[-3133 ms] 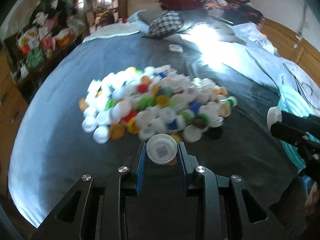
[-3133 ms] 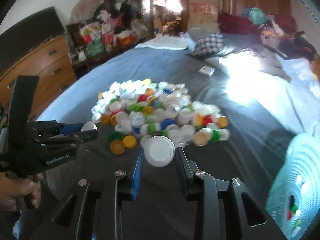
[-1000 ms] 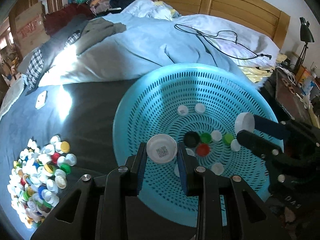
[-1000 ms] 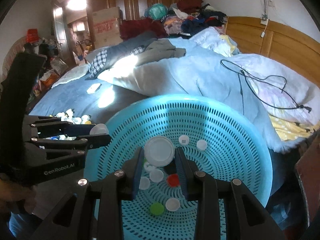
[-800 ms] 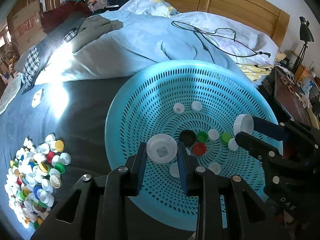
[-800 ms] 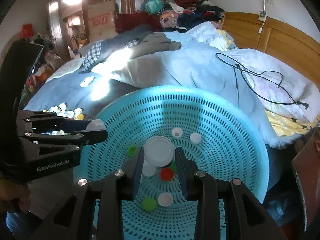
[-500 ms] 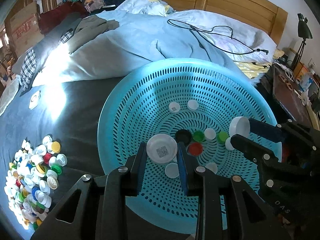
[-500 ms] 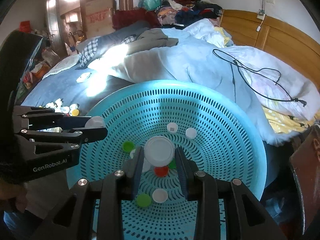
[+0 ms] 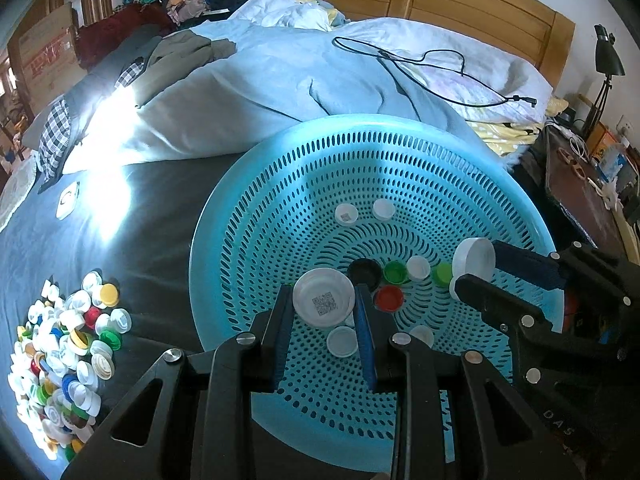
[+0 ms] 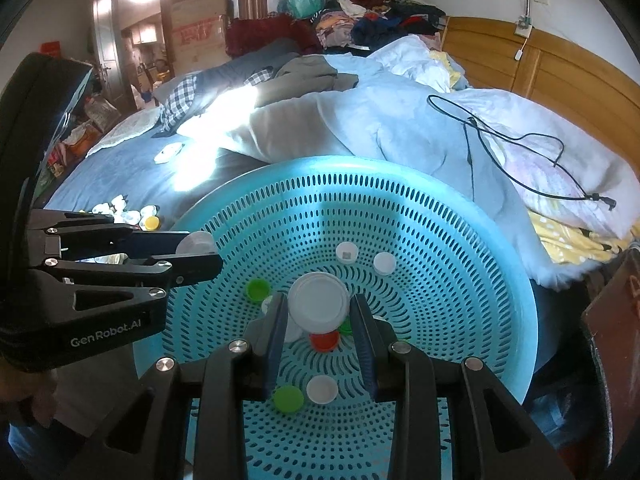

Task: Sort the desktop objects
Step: 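Carry both white caps over the blue basket and open both grippers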

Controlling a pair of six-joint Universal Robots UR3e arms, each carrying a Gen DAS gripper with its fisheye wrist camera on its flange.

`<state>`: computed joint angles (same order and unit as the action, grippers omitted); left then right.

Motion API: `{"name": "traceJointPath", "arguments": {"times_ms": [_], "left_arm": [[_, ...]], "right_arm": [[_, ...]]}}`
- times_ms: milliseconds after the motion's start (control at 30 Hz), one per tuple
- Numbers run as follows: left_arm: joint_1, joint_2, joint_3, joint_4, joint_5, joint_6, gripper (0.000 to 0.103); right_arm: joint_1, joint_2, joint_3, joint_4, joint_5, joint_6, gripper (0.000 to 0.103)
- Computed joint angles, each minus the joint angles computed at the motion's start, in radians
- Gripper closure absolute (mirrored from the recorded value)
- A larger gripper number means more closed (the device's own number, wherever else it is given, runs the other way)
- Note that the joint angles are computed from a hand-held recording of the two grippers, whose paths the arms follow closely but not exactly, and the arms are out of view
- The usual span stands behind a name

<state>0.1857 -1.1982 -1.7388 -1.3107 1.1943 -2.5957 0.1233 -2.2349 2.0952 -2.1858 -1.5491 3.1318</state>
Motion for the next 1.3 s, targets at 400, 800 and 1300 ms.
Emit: {"name": "traceJointPath", "arguments": {"times_ms": [400, 800, 1300], "left_arm": [[-0.018, -0.011, -0.007, 0.015, 0.018, -0.004, 0.078], [-0.037, -0.017, -0.032, 0.073, 0.039, -0.022, 0.039], [0.078, 0.078, -0.080, 0.057, 0.008, 0.038, 0.038]], "right_arm": [[-0.019, -0.010, 0.015, 0.003, 0.024, -0.002, 0.068], [-0.045, -0.021, 0.039, -0.015, 0.045, -0.006, 0.064], [0.015, 0.000, 0.023, -0.075, 0.022, 0.031, 0.048]]}}
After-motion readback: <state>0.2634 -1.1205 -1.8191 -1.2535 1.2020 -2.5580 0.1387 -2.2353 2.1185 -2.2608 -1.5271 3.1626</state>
